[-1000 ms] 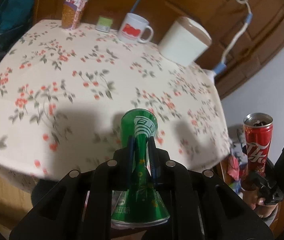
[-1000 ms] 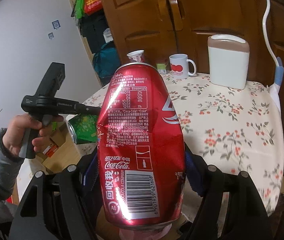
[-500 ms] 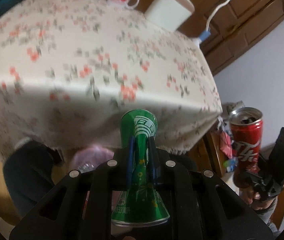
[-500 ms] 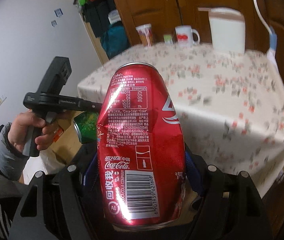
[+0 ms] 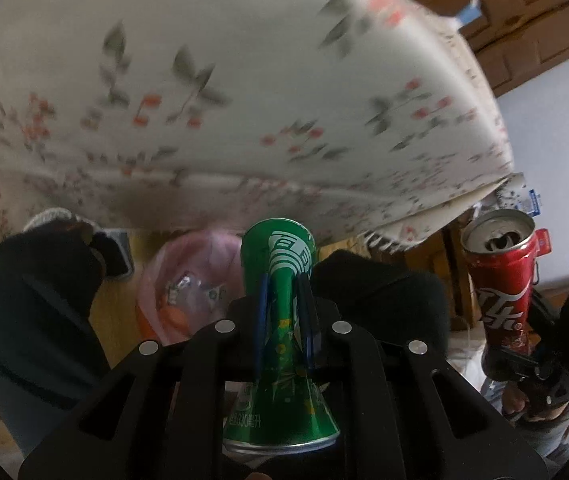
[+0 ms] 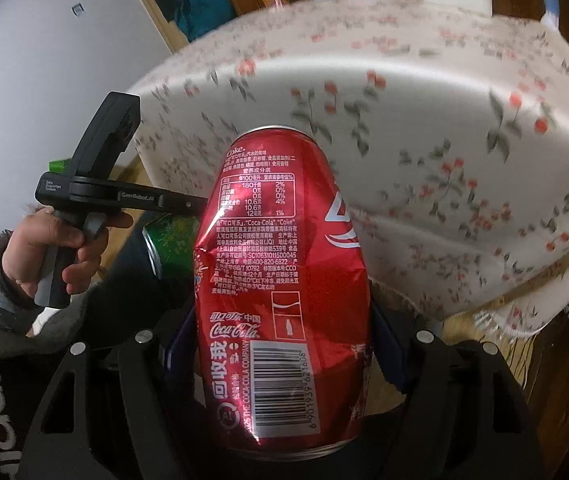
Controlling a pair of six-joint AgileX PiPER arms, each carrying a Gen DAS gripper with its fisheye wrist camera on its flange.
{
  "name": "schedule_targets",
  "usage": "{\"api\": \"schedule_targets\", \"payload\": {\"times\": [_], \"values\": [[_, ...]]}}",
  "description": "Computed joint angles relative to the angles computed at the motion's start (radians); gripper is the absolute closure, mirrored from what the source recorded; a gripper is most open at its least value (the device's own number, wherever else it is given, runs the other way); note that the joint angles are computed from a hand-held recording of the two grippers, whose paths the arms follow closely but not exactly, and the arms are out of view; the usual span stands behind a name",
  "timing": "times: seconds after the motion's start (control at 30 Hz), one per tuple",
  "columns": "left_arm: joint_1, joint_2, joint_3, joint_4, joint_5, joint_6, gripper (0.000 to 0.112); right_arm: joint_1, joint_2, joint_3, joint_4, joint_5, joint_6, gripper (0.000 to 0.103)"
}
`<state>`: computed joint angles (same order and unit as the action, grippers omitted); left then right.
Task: Collect trash
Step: 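Lift both cans and carry them down over the pink-lined bin, then open both grippers to drop the Sprite and Coca-Cola cans into the bin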
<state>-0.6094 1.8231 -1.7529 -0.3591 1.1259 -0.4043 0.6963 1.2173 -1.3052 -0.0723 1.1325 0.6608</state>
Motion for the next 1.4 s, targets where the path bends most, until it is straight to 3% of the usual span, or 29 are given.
{"api": "schedule_targets", "payload": {"times": [0.5,0.67,0.73,0.9,0.93,1.0,1.17,1.4], "values": [[0.021,0.08,0.212,-0.081,-0.137,0.086,0.098,-0.072,0.073,0.197,0.125,-0.13,-0.071,0.03],[0.03,0.103,0.228,-0.106,-0.148,0.11,0.097,-0.095,0.097,0.222,0.166,-0.153,-0.109,0.03],[0.034,0.106,0.23,-0.118,-0.15,0.12,0.09,-0.099,0.106,0.226,0.177,-0.159,-0.119,0.03],[0.034,0.111,0.221,-0.108,-0.144,0.124,0.087,-0.119,0.129,0.241,0.206,-0.18,-0.154,0.03],[0.036,0.109,0.223,-0.109,-0.145,0.125,0.085,-0.12,0.134,0.243,0.21,-0.184,-0.156,0.03],[0.04,0.102,0.228,-0.119,-0.148,0.132,0.054,-0.119,0.135,0.252,0.217,-0.189,-0.161,0.03],[0.051,0.062,0.246,-0.125,-0.154,0.153,0.015,-0.118,0.152,0.277,0.232,-0.216,-0.169,0.029],[0.042,0.035,0.223,-0.059,-0.111,0.134,0.015,-0.122,0.184,0.302,0.28,-0.257,-0.204,0.029]]}}
